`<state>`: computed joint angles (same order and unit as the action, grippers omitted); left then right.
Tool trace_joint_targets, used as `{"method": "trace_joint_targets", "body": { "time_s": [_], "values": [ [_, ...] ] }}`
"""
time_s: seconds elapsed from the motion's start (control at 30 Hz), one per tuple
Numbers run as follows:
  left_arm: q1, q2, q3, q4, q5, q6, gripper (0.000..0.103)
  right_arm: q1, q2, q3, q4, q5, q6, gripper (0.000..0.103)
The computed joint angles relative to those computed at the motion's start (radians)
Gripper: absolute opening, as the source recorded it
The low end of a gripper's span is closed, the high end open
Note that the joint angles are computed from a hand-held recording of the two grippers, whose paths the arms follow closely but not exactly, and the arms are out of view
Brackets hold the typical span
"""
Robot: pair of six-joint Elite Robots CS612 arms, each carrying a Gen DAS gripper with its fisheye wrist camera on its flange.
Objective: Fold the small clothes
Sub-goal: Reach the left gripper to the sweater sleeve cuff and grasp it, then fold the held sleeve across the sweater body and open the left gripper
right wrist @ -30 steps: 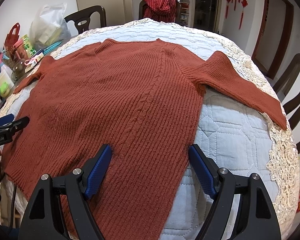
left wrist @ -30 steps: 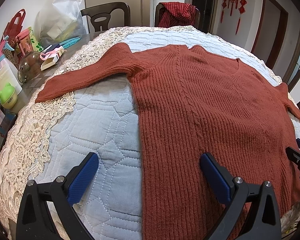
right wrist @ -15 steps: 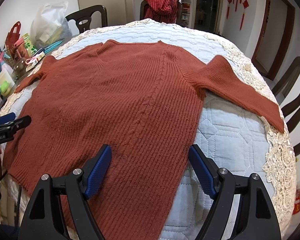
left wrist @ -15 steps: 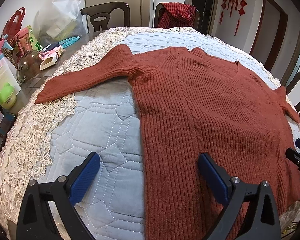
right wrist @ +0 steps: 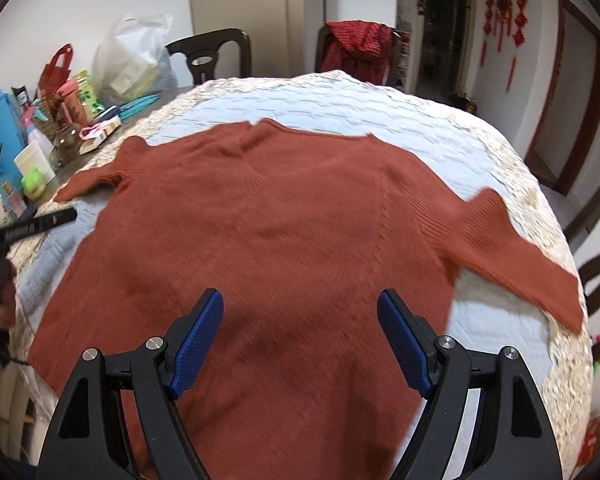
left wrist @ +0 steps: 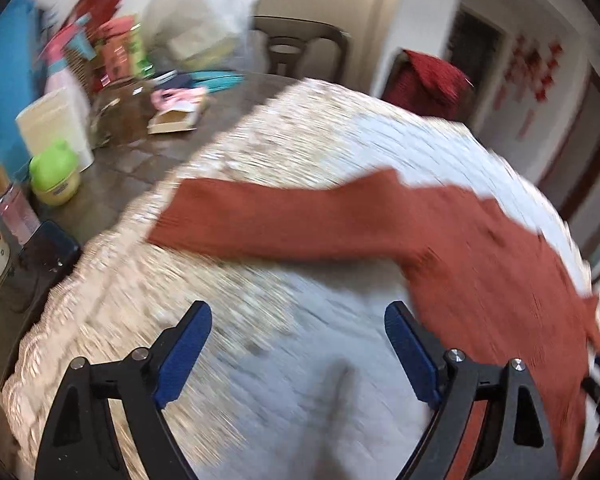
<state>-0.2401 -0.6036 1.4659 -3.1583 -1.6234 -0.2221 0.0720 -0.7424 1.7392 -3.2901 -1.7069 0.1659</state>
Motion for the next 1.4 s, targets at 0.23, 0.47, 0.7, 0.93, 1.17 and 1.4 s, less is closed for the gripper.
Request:
{"method": "trace_joint_targets", "body": {
  "time_s": [0.23, 0.47, 0.7, 0.93, 1.17, 1.4],
  "values": [
    [0.032, 0.056, -0.106, 0.075, -0.028, -0.100, 0.063, -0.004, 0.015, -0.034, 0.022, 0.033, -0.016, 0.079],
    [0.038, 0.081, -0.152, 0.073, -0.042, -0.126, 0.032, -0.012, 0.019, -0.045, 0.040, 0.050, -0.010, 0.079],
    [0.054, 0.078, -0.151, 0.019, -0.134, -0.126, 0.008, -0.020, 0.015, -0.037, 0.027, 0.069, -0.005, 0.079],
    [0.047, 0.042, -0.135, -0.098, -0.296, -0.008, 0.008, -0.031, 0.005, -0.007, -0.022, 0.118, 0.024, 0.079],
    [-0.015, 0.024, -0.161, -0.063, -0.472, 0.201, 0.008, -0.038, -0.002, 0.020, -0.073, 0.137, 0.057, 0.079],
    [-0.065, 0.035, -0.170, 0.201, -0.556, 0.381, 0.018, -0.043, -0.014, 0.048, -0.092, 0.135, 0.077, 0.079]
  ]
}}
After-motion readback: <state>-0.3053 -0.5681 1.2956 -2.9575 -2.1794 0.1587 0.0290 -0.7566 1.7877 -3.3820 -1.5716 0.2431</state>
